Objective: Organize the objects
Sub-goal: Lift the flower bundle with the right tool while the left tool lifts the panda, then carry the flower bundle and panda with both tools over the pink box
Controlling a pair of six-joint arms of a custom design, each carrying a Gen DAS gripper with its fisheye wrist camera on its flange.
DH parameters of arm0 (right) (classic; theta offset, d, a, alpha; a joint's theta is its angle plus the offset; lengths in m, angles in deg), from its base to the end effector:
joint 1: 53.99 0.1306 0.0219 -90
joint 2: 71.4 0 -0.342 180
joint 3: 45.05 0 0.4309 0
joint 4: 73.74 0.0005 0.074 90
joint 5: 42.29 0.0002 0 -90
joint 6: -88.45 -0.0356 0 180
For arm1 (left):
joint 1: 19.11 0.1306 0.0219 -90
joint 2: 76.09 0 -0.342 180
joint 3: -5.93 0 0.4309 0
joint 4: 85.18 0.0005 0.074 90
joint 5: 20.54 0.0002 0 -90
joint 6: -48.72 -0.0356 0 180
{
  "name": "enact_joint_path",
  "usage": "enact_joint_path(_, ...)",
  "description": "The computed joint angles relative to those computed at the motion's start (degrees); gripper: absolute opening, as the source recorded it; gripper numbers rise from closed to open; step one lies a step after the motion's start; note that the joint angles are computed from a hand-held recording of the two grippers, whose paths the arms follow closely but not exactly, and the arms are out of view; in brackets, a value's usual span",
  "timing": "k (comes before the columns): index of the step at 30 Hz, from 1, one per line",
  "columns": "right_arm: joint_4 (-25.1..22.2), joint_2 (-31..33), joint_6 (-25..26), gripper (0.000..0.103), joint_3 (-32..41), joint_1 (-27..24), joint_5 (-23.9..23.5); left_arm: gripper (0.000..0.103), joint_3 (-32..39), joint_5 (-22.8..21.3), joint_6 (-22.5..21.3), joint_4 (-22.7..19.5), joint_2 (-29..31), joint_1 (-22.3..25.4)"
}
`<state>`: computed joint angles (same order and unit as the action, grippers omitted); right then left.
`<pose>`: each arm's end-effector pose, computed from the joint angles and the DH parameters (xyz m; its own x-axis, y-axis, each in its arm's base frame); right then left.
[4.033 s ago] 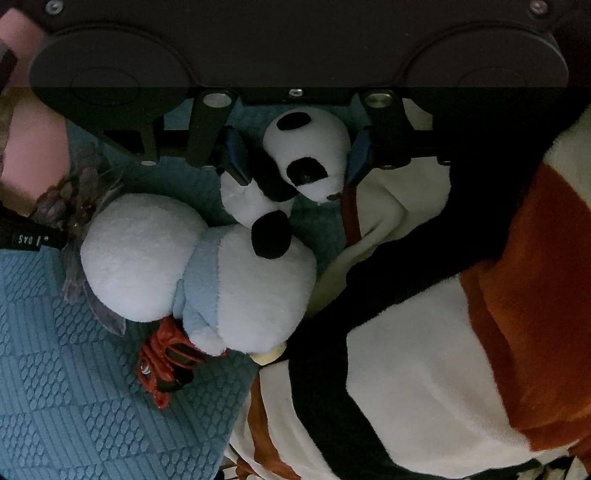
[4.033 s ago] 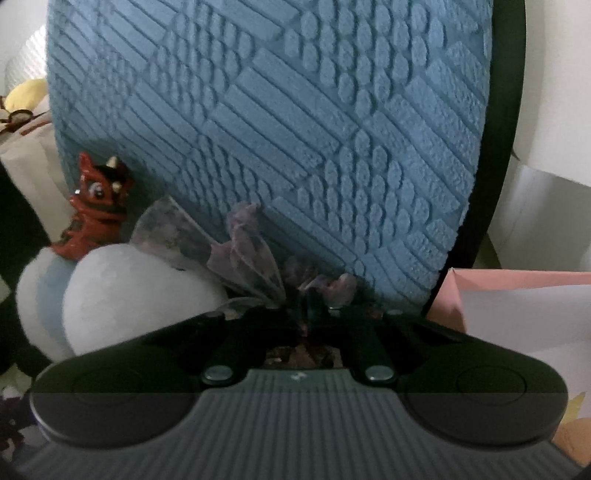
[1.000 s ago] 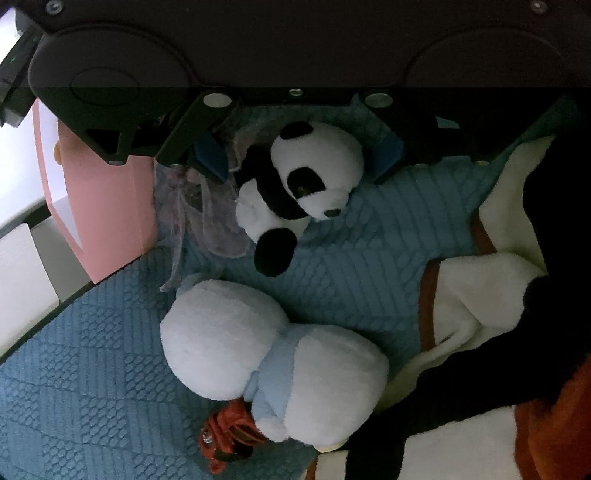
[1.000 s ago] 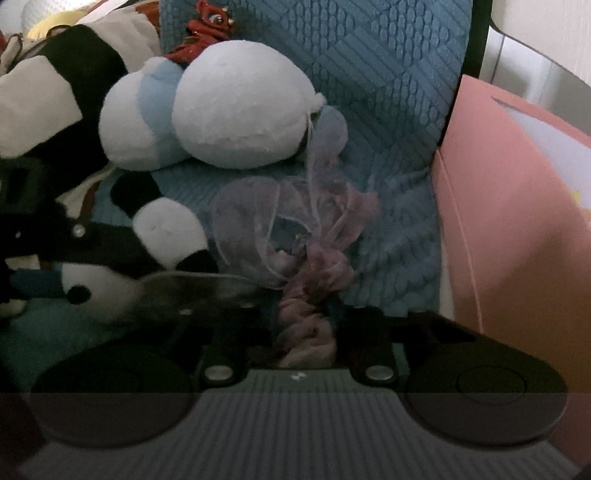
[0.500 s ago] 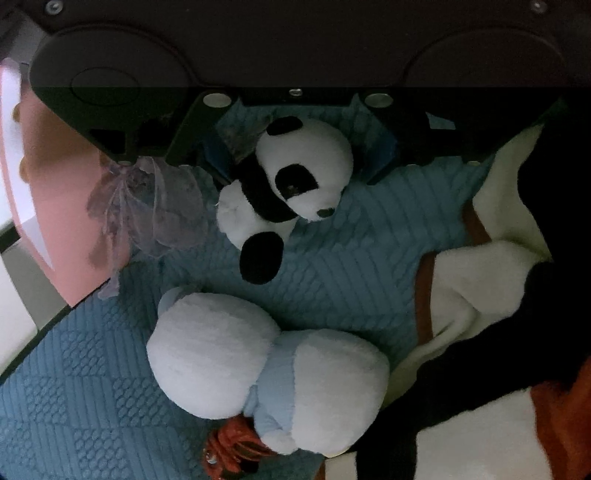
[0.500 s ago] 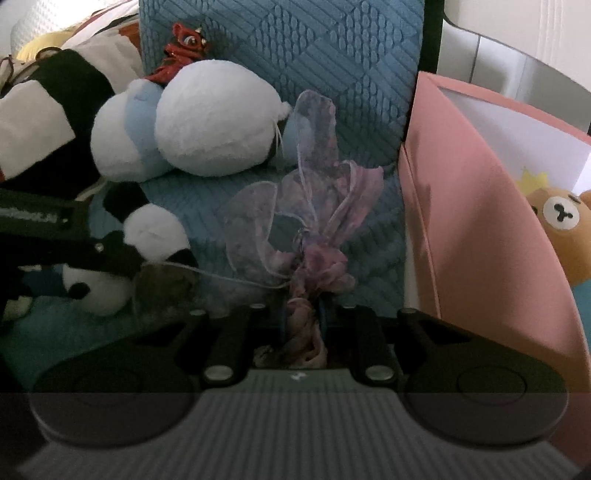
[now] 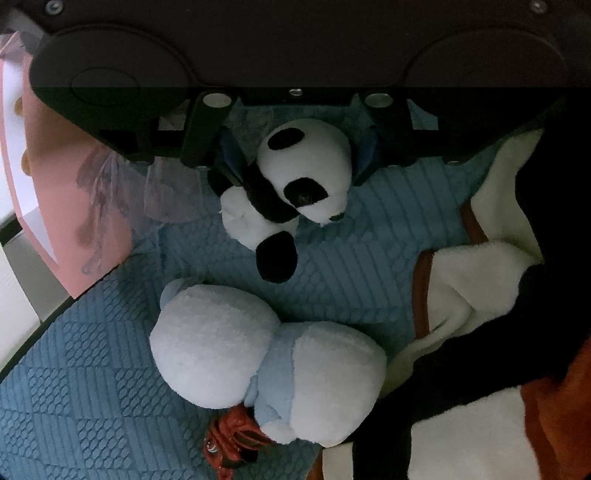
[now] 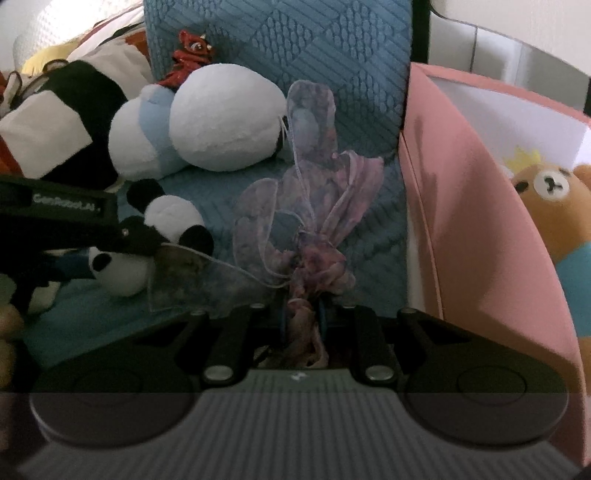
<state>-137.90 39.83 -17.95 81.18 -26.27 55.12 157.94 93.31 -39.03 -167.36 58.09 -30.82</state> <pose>0.5630 0.2901 0.4781 -0.7516 -0.0787 -0.6549 -0.1818 0.9791 0.0910 0.6985 -0.1600 0.4117 -0.8960 0.1491 -0.4182 0.3221 0.8666 -0.3812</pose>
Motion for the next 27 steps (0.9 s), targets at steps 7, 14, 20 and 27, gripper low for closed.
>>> enact_joint_path(7, 0.5, -1.8, -0.7, 0.019, -0.7, -0.1, 0.9, 0.057, -1.0, 0.4, 2.3, -0.1, -1.0, 0.0)
enact_joint_path(14, -4.2, -0.1, 0.2, 0.019, 3.6, -0.6, -1.0, 0.057, -2.6, -0.1, -1.6, 0.4, -3.4, -0.4)
enact_joint_path(20, -7.2, 1.6, 0.7, 0.019, 8.4, -1.3, -3.5, 0.055, -0.6, 0.1, -2.0, -2.3, -3.3, 0.0)
enact_joint_path(27, -11.5, 4.7, 2.0, 0.019, 17.2, -1.9, -5.3, 0.053, 5.6, -2.5, -5.1, -7.1, -1.2, -0.9)
